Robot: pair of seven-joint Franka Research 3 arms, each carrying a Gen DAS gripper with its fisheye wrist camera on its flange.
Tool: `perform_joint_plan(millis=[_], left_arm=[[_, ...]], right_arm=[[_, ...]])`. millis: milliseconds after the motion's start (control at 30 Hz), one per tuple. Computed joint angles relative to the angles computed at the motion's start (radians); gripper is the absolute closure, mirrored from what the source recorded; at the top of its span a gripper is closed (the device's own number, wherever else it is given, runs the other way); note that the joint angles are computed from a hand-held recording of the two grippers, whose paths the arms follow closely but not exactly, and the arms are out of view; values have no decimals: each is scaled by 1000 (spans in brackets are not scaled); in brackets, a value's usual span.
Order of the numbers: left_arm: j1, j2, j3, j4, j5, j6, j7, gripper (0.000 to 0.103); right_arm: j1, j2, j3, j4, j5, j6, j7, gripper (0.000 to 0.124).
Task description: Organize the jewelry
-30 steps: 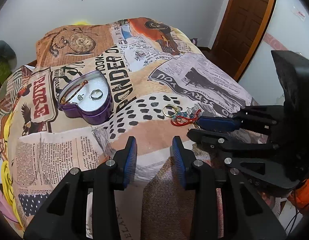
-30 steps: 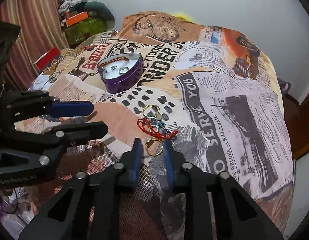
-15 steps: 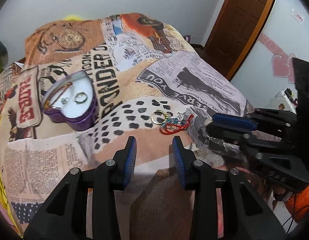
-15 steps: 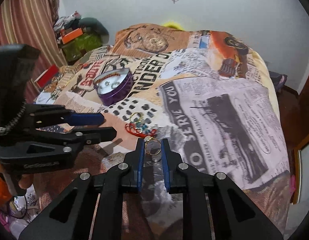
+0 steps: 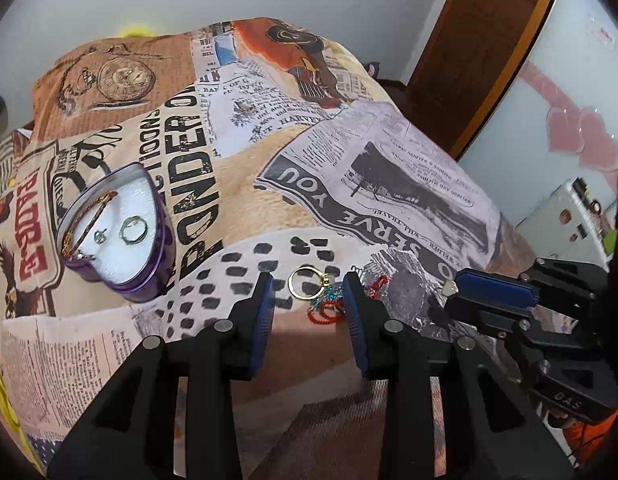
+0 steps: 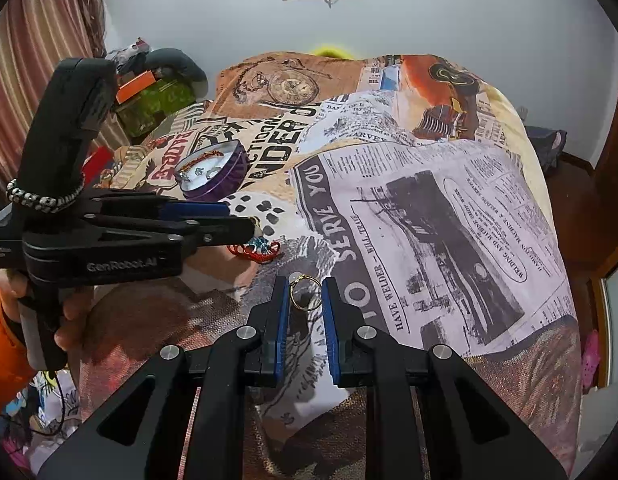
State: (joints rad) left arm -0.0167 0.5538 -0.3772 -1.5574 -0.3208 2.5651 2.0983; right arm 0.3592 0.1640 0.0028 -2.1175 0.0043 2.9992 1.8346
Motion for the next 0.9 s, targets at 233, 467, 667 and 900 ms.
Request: perform_joint_plan(millis=[233,467,667,900], left_arm=[[-7,37,2,43,-4,-24,-51,79],[44,38,-40,38,-85,-48,5,102],[52,-14,-38,-25,-114,22,57,102],[-13,-7,16,7,-11,24,20,86]], right_arm=[[9,3,-10,-4,-24,5,23,109],[5,2,-5,-1,-5,16,15,109],[14,0,-18,3,-27,27,39,109],[3,1,-3,0,12,38,26,109]])
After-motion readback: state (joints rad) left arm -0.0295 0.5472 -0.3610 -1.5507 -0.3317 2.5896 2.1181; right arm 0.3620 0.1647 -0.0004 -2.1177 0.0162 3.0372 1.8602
